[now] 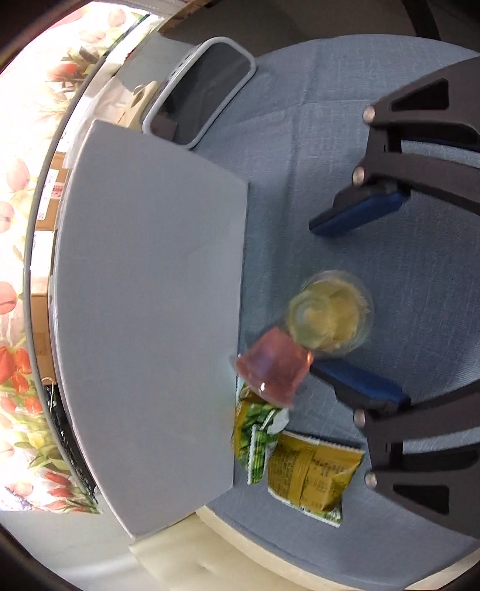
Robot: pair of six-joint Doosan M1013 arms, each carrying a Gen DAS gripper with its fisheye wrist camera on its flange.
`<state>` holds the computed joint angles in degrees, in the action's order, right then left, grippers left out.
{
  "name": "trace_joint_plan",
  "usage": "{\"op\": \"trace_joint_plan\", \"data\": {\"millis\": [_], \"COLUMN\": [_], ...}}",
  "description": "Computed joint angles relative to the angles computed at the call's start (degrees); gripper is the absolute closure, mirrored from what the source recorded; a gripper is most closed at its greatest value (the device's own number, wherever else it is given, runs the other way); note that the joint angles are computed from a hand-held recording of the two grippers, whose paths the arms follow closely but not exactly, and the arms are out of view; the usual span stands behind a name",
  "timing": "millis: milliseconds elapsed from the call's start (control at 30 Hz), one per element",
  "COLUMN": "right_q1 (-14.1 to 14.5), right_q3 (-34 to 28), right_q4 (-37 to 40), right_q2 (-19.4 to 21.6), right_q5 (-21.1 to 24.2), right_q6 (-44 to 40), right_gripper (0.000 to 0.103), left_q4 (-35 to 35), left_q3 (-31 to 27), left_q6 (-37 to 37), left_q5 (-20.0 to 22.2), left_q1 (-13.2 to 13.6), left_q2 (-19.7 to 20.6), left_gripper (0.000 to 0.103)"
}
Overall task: Organize snacks
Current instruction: 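Grasp another round clear jelly cup with the right gripper, then grasp the brown-and-green snack pack with the left gripper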
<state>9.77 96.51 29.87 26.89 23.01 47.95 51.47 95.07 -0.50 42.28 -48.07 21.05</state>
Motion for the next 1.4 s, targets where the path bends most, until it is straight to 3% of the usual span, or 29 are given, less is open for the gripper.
{"op": "trace_joint_plan", "data": {"millis": [33,100,200,533,800,933,1033,1133,1400], "right_q1": [0.05,0.19,-0.53,-2.19,-4.56,-5.87,-7.04,-7.55,-8.87], "right_q3": [0.03,-0.13,-0.13,3.55,7.75,8.99,10.50,11.68,13.26], "right_q4": [0.64,-0.43,3.87,13.61,22.36,22.38,23.10,22.84,26.23], "right_q2": [-0.06,-0.03,-0.06,-2.83,-6.48,-7.85,-9.25,-10.18,-11.48], "right_q5": [-0.03,0.10,1.63,1.98,3.32,4.49,5.47,5.19,6.72], "right_q6": [-1.14,-0.10,-3.68,-12.07,-20.95,-21.05,-21.79,-21.58,-24.08], "right_gripper": [0.052,0.053,0.057,0.057,0.057,0.057,0.057,0.057,0.057], "left_q4": [-0.01,-0.83,-1.07,-2.78,-7.26,-6.26,-7.04,-10.19,-15.08], "left_q3": [-0.11,-0.21,-0.49,-0.90,-6.13,-10.07,-12.33,-15.55,-17.78], "left_q6": [-0.11,0.47,0.88,1.30,6.06,7.84,10.39,13.78,16.36], "left_q5": [0.01,-0.31,0.35,-1.78,-0.17,4.00,3.53,5.94,5.15], "left_q1": [-0.02,0.07,-0.13,1.34,3.74,4.08,4.84,5.52,6.99], "left_q2": [0.14,0.33,0.71,2.05,6.96,10.45,12.63,15.10,17.15], "left_gripper": [0.000,0.000,0.000,0.000,0.000,0.000,0.000,0.000,0.001]}}
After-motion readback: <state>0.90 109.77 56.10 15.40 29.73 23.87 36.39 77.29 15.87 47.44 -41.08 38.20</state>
